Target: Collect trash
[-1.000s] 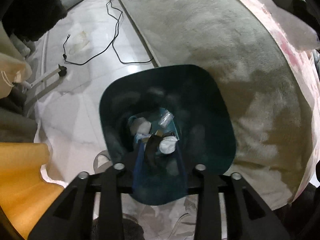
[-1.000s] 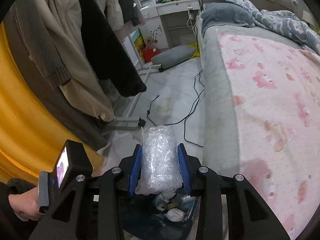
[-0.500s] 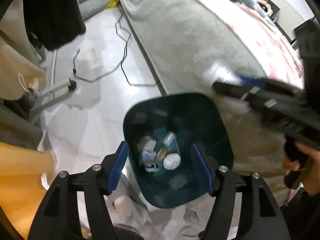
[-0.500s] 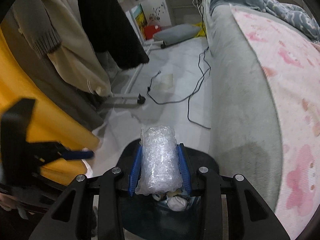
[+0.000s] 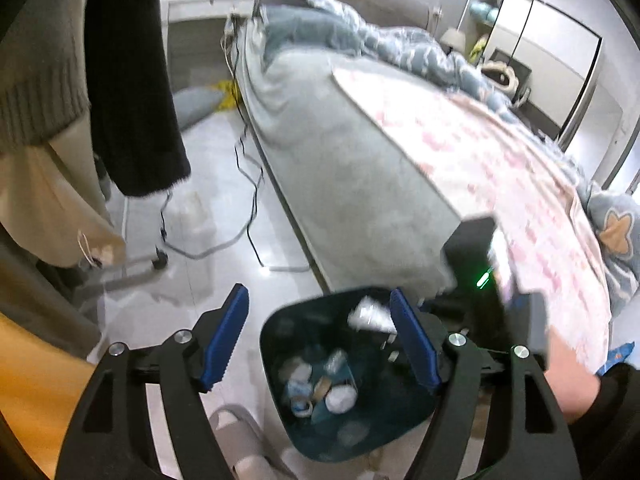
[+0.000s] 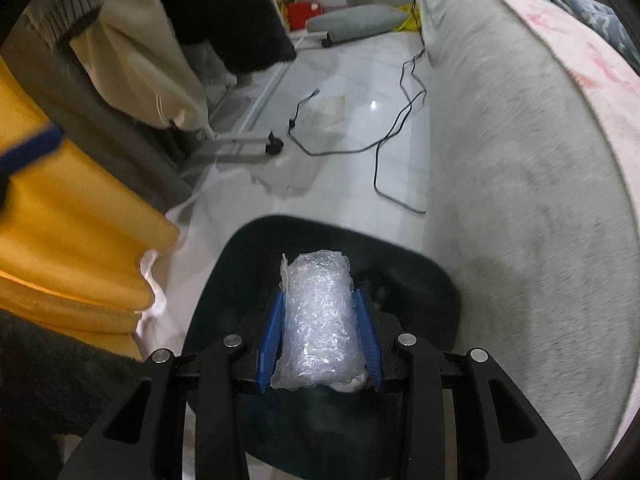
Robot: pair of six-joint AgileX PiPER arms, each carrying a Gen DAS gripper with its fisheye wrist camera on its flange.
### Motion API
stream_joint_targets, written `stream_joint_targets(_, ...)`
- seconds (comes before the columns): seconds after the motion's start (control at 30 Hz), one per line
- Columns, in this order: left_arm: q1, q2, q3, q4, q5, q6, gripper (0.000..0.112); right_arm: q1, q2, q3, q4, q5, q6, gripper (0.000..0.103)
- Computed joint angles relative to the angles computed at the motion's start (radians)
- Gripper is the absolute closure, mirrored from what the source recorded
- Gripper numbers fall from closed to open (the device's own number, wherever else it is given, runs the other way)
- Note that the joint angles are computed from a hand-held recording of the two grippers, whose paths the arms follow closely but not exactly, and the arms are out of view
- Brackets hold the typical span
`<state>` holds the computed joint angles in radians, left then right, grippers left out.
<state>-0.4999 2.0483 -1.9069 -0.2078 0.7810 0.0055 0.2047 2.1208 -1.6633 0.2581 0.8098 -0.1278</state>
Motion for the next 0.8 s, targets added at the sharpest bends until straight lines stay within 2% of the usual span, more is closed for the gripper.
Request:
stream_joint_targets(0.1,-0.011,-0.032,0.019,0.014,-0.047,-0.006,0.036,0.011,0.016,-0.002,-0.019,0.018,0.014,0.066)
stream_joint_targets(0.2,-0.023,-0.069,0.041,0.036,-0.097,-0.011,0.030,0.024,0.017,0.011,-0.052,0.025,0.039,0.066)
stream_joint_targets(0.27,-0.030,-0.089,0.048,0.035,-0.117,-0.003,0.025,0.034,0.008,0.023,-0.078,0.027,0.061,0.060)
stream_joint_targets(0.3,-0.032,-0.098,0.054,0.036,-0.131,-0.003,0.023,0.037,0.002,0.031,-0.084,0.029,0.067,0.051)
stream_joint_targets(0.33,-0.030,-0.117,0.073,0.035,-0.145,-0.003,0.021,0.041,-0.009,0.045,-0.091,0.029,0.075,0.048)
stream_joint_targets(0.5,-0.059,-0.168,0.100,0.089,-0.198,-0.064,0.017,0.049,-0.114,0.153,-0.108,-0.027,0.090,0.048)
stream_joint_targets(0.67,-0.117,-0.229,0.172,0.249,-0.237,-0.186,0.013,0.038,-0.279,0.291,-0.085,-0.119,0.098,0.048)
stream_joint_targets(0.8,-0.159,-0.233,0.160,0.324,-0.229,-0.285,0.013,0.052,-0.433,0.401,-0.183,-0.181,0.190,0.044)
